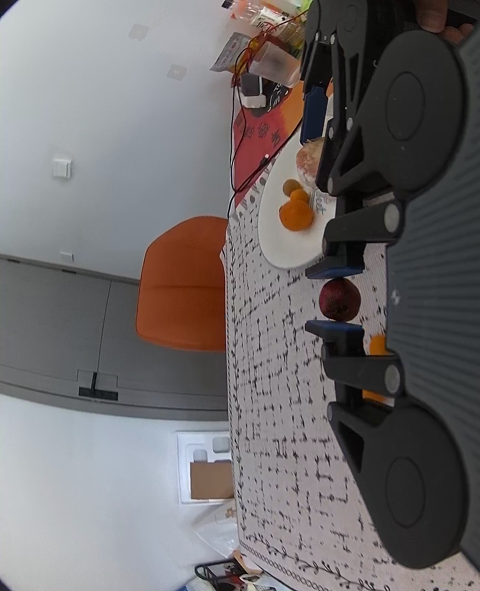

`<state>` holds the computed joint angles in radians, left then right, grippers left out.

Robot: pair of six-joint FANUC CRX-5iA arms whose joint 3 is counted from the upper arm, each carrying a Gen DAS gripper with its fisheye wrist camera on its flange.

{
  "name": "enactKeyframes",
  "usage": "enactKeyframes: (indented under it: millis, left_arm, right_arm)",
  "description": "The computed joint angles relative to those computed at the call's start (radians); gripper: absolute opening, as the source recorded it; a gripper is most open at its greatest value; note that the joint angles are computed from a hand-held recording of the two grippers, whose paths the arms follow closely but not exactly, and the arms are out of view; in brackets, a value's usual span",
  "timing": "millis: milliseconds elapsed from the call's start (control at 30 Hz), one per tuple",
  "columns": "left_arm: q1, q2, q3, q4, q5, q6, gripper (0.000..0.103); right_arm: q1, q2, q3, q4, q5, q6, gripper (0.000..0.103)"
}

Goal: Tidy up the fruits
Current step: 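Carry the pomelo segment in right gripper while left carries the plum over the bowl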

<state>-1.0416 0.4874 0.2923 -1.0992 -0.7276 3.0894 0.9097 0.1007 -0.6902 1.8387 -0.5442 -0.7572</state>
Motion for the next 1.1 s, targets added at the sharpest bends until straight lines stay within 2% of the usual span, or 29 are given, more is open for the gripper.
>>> enactKeyframes:
  millis: [267,533,633,1100]
  left_arm:
    - [0.014,0.059,0.081,0.062,0.022,-0.107,0.022]
    - [0.03,0.126,0.17,0.139,0.027,-0.214,0.022]
    - [0.037,0.151,0.203,0.17,0.031,-0.258,0.022]
    - [0.078,0.269,0.356,0.325,0.021,-0.454,0.022]
  right_arm:
    - [-0.036,-0.031,-0.047,0.032,-0.017,-0.047,0.061]
    - [-0.121,-0.057,-0.101,0.115,0.016,-0.145,0.061]
    - [-0.135,-0.061,-0.113,0.116,0.012,-0.15,0.061]
    - [-0.252,-0.058,-0.128,0.274,0.072,-0.246,0.061]
